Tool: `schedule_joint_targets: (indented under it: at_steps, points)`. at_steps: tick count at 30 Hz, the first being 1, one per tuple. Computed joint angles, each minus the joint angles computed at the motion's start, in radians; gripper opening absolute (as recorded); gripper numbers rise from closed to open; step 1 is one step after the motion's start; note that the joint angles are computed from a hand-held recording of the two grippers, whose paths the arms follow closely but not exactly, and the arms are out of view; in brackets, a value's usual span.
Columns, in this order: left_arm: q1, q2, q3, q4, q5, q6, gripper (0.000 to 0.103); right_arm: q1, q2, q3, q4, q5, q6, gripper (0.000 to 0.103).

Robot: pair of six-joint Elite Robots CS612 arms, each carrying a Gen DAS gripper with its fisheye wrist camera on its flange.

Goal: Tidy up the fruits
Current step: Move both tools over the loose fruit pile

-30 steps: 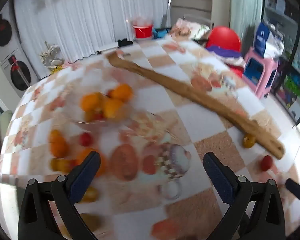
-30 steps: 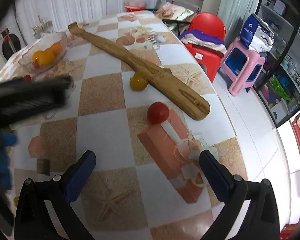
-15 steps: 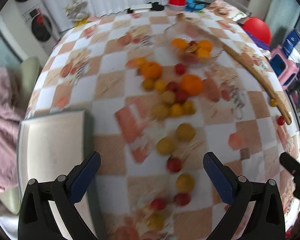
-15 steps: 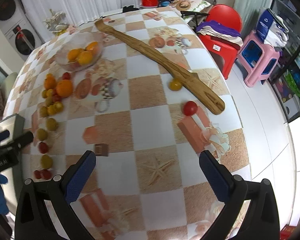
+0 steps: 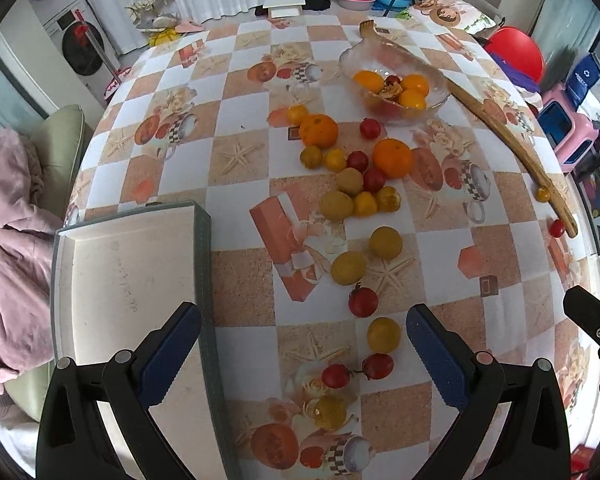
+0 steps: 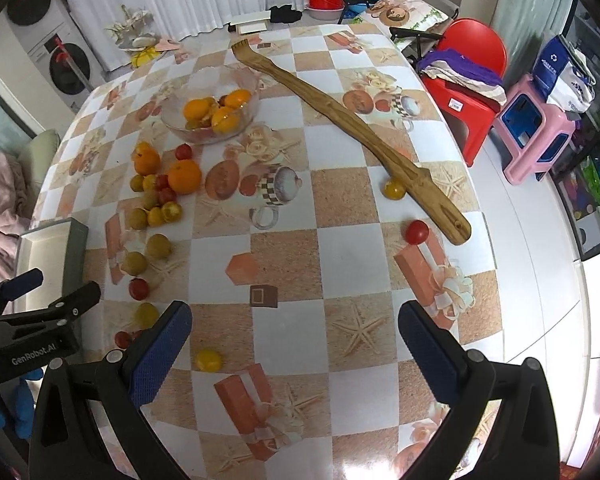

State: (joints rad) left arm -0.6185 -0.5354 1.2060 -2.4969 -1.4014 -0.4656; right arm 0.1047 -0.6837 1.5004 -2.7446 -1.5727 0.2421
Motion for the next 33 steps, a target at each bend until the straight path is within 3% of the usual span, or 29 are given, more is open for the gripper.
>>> schedule_joint_targets:
  at_steps: [33]
  points:
    - [-0.002, -0.007, 0.007, 0.002, 0.003, -0.002, 0.103, 0.003, -0.007, -0.005, 0.018, -0.008, -0.007, 0.103]
